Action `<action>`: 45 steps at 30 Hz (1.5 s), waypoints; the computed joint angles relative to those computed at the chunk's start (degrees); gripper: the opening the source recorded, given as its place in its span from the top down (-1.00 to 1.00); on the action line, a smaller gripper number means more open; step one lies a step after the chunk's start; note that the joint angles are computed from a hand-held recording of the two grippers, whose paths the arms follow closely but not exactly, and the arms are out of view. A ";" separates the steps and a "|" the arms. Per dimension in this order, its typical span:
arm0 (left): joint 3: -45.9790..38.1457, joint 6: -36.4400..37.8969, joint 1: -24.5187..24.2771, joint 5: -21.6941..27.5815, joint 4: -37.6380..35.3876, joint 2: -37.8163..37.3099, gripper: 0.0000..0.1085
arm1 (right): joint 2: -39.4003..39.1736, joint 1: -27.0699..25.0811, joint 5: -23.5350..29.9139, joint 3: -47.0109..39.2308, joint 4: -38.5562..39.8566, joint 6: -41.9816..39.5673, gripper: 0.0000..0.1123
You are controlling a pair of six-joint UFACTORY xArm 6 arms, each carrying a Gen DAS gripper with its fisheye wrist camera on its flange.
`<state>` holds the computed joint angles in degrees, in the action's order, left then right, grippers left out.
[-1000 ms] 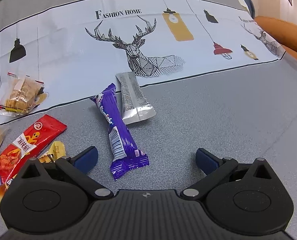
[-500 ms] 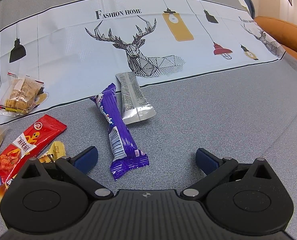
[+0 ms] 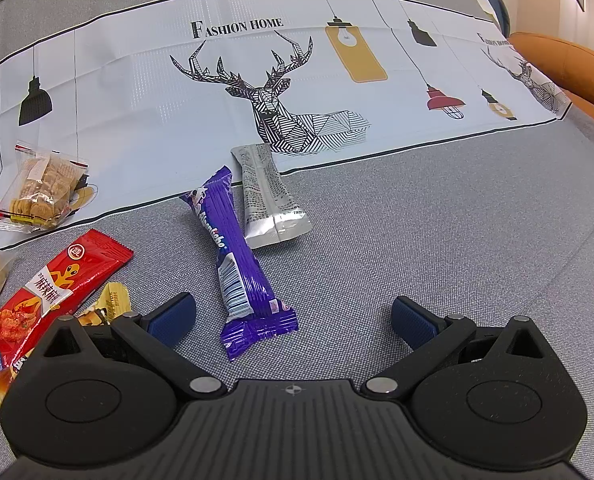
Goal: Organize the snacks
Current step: 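Move both open tools back over the remaining snacks on the cloth, then grasp the cream wafer bar with the left tool while the right tool grasps the purple candy bar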
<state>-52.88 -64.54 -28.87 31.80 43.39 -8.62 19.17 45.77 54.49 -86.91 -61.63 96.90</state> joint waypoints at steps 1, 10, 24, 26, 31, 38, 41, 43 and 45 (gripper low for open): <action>-0.07 0.21 -0.03 0.12 -0.22 0.03 -0.89 | 0.00 0.00 0.00 0.00 0.00 0.00 -0.83; -2.54 6.08 -1.33 5.11 -6.95 0.43 -0.89 | 0.00 0.00 0.00 0.00 0.00 0.00 -0.83; -28.65 29.88 2.38 20.70 -18.93 13.74 -0.89 | -0.49 -3.01 -4.07 -1.84 9.17 -7.34 -0.83; -34.29 40.88 4.16 21.09 -25.29 18.23 -0.89 | -1.23 -4.36 -6.84 -1.14 11.69 -9.70 -0.83; -49.34 61.27 5.29 25.21 -30.14 30.02 -0.89 | -0.91 -6.52 -12.25 -1.46 17.35 -22.50 -0.83; -64.47 79.81 2.80 31.41 -28.89 41.96 -0.90 | 1.83 -7.02 -14.74 -4.83 19.83 -27.48 -0.83; -69.69 79.99 2.62 33.10 -30.51 45.12 -0.86 | 3.00 -6.67 -13.99 -6.24 17.82 -26.01 -0.82; -73.89 79.19 3.12 35.55 -34.10 47.22 -0.06 | 2.82 -6.43 -14.09 -5.83 15.37 -24.00 -0.45; -78.13 77.56 3.78 38.90 -38.39 48.90 0.27 | 2.57 -5.45 -10.72 -6.19 12.82 -21.89 0.24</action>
<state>-131.02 13.01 -25.09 70.70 5.00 40.28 21.74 40.32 43.78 -93.09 -48.81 75.01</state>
